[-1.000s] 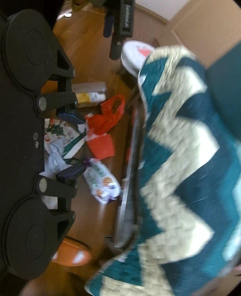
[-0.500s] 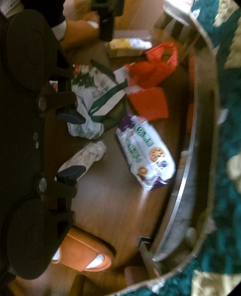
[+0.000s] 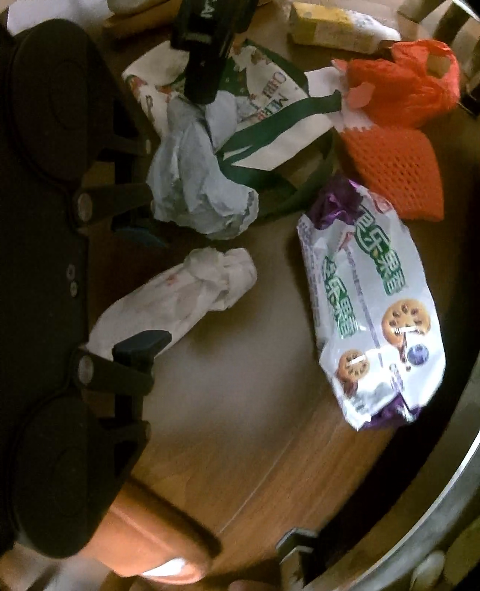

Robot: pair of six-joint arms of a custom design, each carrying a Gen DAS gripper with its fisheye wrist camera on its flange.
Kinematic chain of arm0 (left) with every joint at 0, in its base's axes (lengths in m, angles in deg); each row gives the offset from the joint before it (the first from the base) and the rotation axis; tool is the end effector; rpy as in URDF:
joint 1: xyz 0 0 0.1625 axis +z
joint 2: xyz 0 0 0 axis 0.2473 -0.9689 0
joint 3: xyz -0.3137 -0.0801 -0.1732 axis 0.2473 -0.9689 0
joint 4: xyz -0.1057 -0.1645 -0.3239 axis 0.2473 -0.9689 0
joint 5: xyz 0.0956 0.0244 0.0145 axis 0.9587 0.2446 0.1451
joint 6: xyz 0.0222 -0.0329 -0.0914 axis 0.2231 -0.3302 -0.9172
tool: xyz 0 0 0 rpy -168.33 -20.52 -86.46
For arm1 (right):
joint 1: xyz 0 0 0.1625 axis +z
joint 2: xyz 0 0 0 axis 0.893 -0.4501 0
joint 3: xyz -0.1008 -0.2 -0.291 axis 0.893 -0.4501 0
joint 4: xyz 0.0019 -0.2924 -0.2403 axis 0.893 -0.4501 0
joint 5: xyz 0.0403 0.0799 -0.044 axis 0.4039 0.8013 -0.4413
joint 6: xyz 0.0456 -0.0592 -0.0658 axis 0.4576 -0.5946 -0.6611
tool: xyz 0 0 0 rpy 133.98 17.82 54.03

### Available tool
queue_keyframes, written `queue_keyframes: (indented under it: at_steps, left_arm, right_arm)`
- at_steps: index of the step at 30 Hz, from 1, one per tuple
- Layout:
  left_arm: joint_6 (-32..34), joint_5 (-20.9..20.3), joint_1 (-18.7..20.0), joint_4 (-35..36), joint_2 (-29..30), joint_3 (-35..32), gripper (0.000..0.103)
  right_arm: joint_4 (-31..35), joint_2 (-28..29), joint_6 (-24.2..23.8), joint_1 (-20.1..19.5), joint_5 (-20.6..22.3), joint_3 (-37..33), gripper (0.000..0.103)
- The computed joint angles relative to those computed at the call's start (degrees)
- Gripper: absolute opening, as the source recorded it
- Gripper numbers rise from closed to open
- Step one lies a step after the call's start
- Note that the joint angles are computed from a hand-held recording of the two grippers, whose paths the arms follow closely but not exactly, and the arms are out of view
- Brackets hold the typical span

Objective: Collect trash
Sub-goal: 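Lower both tools back toward the trash on the floor, then grasp the white tissue with the right tool while the left tool grasps the grey tissue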

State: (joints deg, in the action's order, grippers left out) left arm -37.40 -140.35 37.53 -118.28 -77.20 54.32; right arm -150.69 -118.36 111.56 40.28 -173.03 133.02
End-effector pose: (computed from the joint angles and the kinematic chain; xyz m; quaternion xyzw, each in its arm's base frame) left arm -0.1782 -0.4914 0.0594 0.1225 0.8994 0.2478 0.3387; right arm 0.1694 -0.3819 0.0919 -0.1167 -0.9347 -0.0144 0.3355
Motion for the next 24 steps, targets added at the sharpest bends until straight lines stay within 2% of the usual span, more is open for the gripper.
queue_keyframes:
  at_steps: [9, 13, 15, 17, 18, 19, 20, 24]
  left_arm:
    - [2.19, -2.07, 1.05, -2.88, 1.35, 2.42, 0.099]
    - [2.57, -3.53, 1.96, -3.53, 1.63, 2.55, 0.086]
    - [2.73, -4.76, 2.45, -3.88, 1.56, 2.55, 0.075]
    - [3.06, -5.74, 2.83, -4.03, 1.34, 2.46, 0.057]
    - [3.47, -6.26, 2.83, -4.24, 1.26, 2.51, 0.053]
    - [3.82, -6.68, 2.80, -4.33, 1.28, 2.43, 0.045]
    - [3.89, -6.59, 2.53, -4.16, 1.41, 2.28, 0.045]
    - [3.89, -6.89, 1.61, -2.69, 1.38, 1.26, 0.037]
  right_arm:
    - [-6.26, 2.95, -2.85, -2.91, -0.69, 2.17, 0.046]
    - [-10.39, 2.77, -3.15, -3.87, -0.56, 3.84, 0.048]
    - [-11.13, 2.57, -2.77, -4.13, -0.71, 4.30, 0.047]
    - [-10.43, 2.53, -1.87, -4.20, -0.93, 4.02, 0.040]
    - [-9.48, 2.55, -1.24, -4.10, -1.27, 3.63, 0.037]
    - [-8.63, 2.76, -0.70, -4.12, -1.69, 3.11, 0.020]
    - [-7.88, 2.77, -0.04, -4.06, -2.01, 2.81, 0.005]
    - [-4.35, 0.82, 2.93, -4.86, -2.03, 1.71, 0.005]
